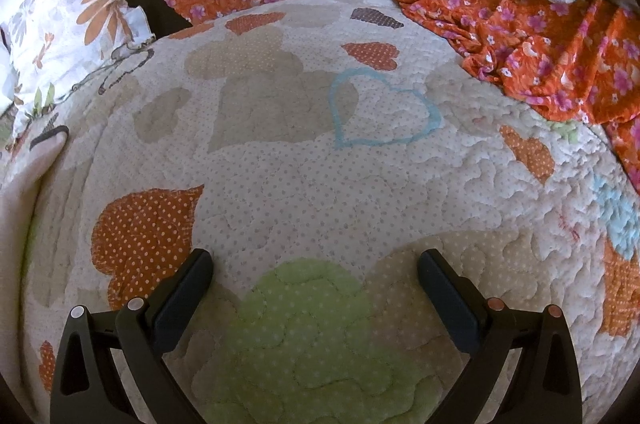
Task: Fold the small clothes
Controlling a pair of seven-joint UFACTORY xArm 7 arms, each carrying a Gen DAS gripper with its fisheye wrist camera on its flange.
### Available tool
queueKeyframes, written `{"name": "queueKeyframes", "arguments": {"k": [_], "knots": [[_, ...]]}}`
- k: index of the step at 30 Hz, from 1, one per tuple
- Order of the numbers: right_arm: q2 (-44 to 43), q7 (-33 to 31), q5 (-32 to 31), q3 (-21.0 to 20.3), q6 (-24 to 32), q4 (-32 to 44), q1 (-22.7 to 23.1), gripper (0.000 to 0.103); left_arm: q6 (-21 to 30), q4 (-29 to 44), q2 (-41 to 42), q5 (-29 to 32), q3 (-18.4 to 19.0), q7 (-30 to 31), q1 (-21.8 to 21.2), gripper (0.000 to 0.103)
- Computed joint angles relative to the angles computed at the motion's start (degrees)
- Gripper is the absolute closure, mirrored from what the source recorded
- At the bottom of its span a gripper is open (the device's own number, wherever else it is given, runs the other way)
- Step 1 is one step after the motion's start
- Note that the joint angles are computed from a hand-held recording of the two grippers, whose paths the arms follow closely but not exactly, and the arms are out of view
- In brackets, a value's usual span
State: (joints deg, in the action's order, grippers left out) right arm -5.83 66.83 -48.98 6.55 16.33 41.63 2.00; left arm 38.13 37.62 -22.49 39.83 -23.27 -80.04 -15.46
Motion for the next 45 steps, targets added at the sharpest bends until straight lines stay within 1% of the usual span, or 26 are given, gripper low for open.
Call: {"name": "queueKeyframes", "arguments": {"k": [3,5,8,9,10,11,13,14,17,18,19,21,23,24,26,27,28,31,34,36,40,42,45], "knots": [[0.0,0.2,-0.5,0.0,0.3,0.0,-0.1,0.000,-0.8,0.5,1.9,-1.9,0.6,1.2,-0.9,0.000],[0.1,-1.1,1.1,-0.2,0.3,0.1,0.2,0.000,-0.4,0.9,2.6,-1.5,0.2,0.8,-1.1,0.000],[0.2,-7.5,9.3,-0.7,2.7,0.8,1.7,0.000,0.3,1.0,2.6,-0.7,-0.1,-0.1,-1.6,0.000],[0.1,-11.0,13.1,-1.1,3.6,0.9,2.3,0.000,0.5,0.9,2.5,-0.7,0.0,-0.3,-1.8,0.000],[-0.2,-13.6,16.1,-2.3,3.9,0.7,3.7,0.000,0.7,0.7,2.4,-0.7,0.0,-0.5,-2.0,0.000],[-1.0,-13.7,17.6,-1.3,3.0,-0.3,2.7,0.000,0.7,0.5,2.3,-0.9,0.1,-0.6,-2.2,0.000],[-3.1,-9.9,15.4,0.1,0.8,-2.9,1.4,0.000,0.5,0.0,2.2,-1.5,0.4,-0.4,-2.7,0.000],[-3.7,-9.8,15.3,0.8,1.5,-3.3,1.4,0.000,0.5,0.0,2.3,-1.7,0.4,-0.4,-2.9,0.000],[-6.4,-12.7,19.2,2.4,4.5,-4.4,3.6,0.000,0.2,-0.2,2.4,-2.3,0.7,0.1,-3.3,0.000],[-7.1,-14.0,20.9,2.6,4.2,-5.0,4.3,0.000,0.1,-0.3,2.4,-2.5,0.8,0.2,-3.3,0.000],[-7.9,-17.5,24.9,1.9,2.8,-5.9,6.5,0.000,-0.2,-0.4,2.4,-2.8,0.9,0.4,-3.4,0.000],[-8.7,-21.6,29.7,2.0,1.4,-6.8,8.7,0.000,-0.6,-0.6,2.4,-3.4,1.1,0.7,-3.5,0.000],[-9.2,-21.7,29.6,4.4,0.5,-6.9,8.4,0.000,-0.8,-0.7,2.5,-3.9,1.2,1.0,-3.5,0.000],[-9.1,-22.4,30.2,4.7,0.0,-6.8,8.7,0.000,-0.9,-0.8,2.5,-4.2,1.3,1.2,-3.5,0.000],[-8.2,-26.3,34.8,3.5,-0.3,-6.6,11.1,0.000,-0.9,-0.8,2.8,-4.7,1.4,1.5,-3.5,0.000],[-7.8,-26.8,35.4,3.8,0.0,-6.2,11.1,0.000,-1.1,-0.8,3.1,-5.1,1.5,1.8,-3.5,0.000],[-7.7,-25.6,33.7,5.1,0.2,-6.0,9.9,0.000,-1.2,-0.8,3.2,-5.4,1.6,2.0,-3.6,0.000],[-7.0,-24.7,32.0,6.2,0.6,-5.5,8.9,0.000,-1.8,-0.8,4.2,-6.6,2.0,2.8,-3.9,0.000],[-6.5,-21.4,27.7,8.0,2.2,-4.7,7.7,0.000,-1.4,-0.1,5.6,-7.2,2.2,3.7,-4.3,0.000],[-6.0,-18.7,23.7,9.1,3.7,-3.9,7.0,0.000,-1.5,0.3,6.7,-8.1,2.6,4.7,-4.9,0.000],[-6.1,-12.7,17.6,9.5,2.6,-4.5,6.4,0.000,-1.6,0.8,8.4,-9.6,3.5,6.0,-5.8,0.000],[-6.1,-10.5,15.4,9.8,3.0,-4.4,6.3,0.000,-1.7,0.8,8.5,-9.5,3.7,6.0,-6.0,0.000],[-5.4,-11.1,15.7,8.8,4.4,-3.5,7.6,0.000,-2.1,0.7,8.8,-10.0,4.1,6.3,-6.3,0.000]]}}
